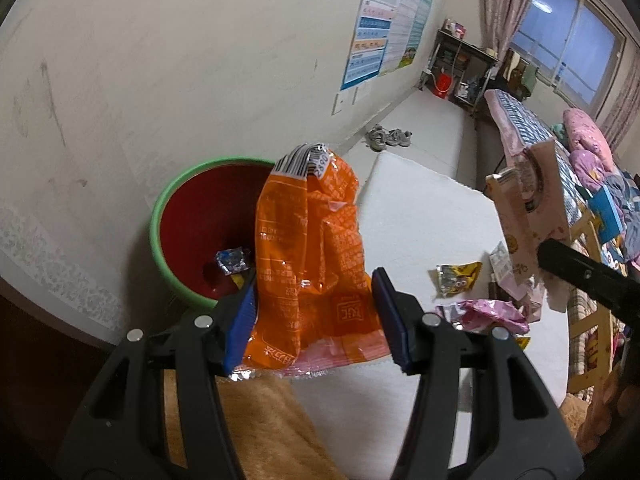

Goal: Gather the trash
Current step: 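Grasp the white Pocky box with the right tool while the left holds the orange bag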

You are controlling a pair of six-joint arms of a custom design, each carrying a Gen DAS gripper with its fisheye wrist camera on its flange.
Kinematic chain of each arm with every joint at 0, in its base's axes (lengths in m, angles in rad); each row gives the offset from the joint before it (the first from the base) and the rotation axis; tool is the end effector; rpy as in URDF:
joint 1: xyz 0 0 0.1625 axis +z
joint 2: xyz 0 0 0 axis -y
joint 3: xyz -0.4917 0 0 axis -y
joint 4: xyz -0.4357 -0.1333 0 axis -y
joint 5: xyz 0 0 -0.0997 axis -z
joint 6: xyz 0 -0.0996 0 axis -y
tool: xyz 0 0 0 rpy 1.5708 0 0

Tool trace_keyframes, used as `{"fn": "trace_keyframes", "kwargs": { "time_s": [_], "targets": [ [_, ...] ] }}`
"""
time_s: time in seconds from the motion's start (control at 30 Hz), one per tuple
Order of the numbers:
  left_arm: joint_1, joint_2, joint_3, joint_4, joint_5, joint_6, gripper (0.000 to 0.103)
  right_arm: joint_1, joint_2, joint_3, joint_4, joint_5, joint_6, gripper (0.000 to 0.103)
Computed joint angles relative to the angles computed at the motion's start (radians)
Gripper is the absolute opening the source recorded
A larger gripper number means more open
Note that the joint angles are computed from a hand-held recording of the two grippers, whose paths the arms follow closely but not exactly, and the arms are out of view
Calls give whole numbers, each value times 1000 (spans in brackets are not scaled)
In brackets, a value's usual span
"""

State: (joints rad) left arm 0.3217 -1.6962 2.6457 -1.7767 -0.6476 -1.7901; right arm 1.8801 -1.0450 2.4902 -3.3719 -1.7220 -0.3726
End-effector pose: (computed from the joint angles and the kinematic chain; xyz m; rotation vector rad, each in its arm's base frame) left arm -0.1460 -0.2729 0.1843 -0.1738 2.1983 -1.0323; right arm 0.2433 -0.3728 0.0980 0.9439 -2.7800 0.5207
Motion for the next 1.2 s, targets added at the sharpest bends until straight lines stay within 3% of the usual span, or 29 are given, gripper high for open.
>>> {"fn": "trace_keyframes", "kwargs": {
  "time_s": [0.43,0.57,0.67,0.77,0.8,0.83,0.93,1.0,1.2],
  "targets": [
    [50,-141,0,158,41,-48,54,67,131,-103,58,-3,62,44],
    [84,-184,8,178,51,-46,54,87,181,-142,82,11,76,38],
    [144,-204,21,105,68,25,54,112,230,-188,113,-20,55,26],
    [164,-225,23,91,81,51,54,118,268,-232,173,-57,55,31],
    [163,-229,22,104,82,48,54,113,276,-234,175,-67,62,44],
    [164,-239,24,121,82,43,54,106,285,-234,171,-74,69,50],
    [171,-265,39,128,66,32,54,77,315,-235,192,-110,94,54],
    [171,-280,49,137,56,19,54,62,341,-228,188,-145,101,70],
    [186,-300,69,116,38,28,54,35,425,-239,77,-290,76,71]
  ]
}}
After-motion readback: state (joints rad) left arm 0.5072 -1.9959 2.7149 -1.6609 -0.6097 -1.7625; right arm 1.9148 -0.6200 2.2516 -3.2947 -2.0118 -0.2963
